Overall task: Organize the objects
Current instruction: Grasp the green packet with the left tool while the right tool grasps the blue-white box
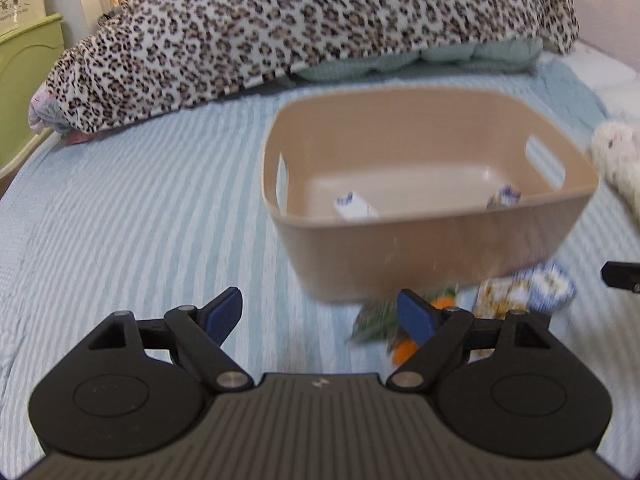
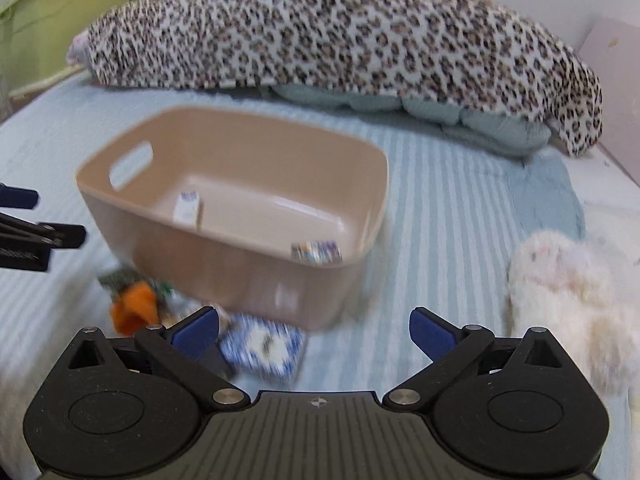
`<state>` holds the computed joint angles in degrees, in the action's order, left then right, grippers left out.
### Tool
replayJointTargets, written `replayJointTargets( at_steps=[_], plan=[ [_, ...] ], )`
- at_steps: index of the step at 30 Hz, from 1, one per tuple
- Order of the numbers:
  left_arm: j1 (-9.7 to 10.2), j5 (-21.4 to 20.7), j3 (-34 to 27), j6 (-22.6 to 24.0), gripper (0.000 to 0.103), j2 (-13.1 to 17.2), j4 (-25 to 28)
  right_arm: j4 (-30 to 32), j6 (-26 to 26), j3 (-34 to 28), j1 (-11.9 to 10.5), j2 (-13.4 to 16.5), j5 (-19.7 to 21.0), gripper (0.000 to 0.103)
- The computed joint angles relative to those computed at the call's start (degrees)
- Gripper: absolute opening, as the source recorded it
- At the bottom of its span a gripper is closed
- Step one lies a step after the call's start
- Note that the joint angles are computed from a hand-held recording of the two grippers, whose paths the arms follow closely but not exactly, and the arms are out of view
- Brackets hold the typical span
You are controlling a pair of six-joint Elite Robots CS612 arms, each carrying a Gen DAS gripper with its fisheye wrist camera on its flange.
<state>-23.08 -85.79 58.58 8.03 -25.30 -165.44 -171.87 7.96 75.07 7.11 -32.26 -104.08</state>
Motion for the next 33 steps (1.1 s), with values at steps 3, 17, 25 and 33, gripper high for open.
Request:
replayJointTargets(
  at_steps=[3,17,25,33],
  plan=[
    [0.01,0.6,-0.1,1.3,0.085,0.7,0.8,1.5,1.0,0.8,-0.2,0.3,0.3,0.103],
    [1.23,-6.0,-6.8,1.7,0.085,6.3,3.4,2.8,-0.3,-1.6,-0.9,4.6,1.4,0.103],
    [1.35,-8.6,-8.9,0.6,0.085,7.5,2.7,3.5,0.4,-5.0,-1.1,6.7,6.4,0.103],
    [2.0,-10.0,-12.2,-2.8,0.07,8.5,7.9,3.5,1.1,-7.3,-0.5,8.1,8.4,0.103]
  ],
)
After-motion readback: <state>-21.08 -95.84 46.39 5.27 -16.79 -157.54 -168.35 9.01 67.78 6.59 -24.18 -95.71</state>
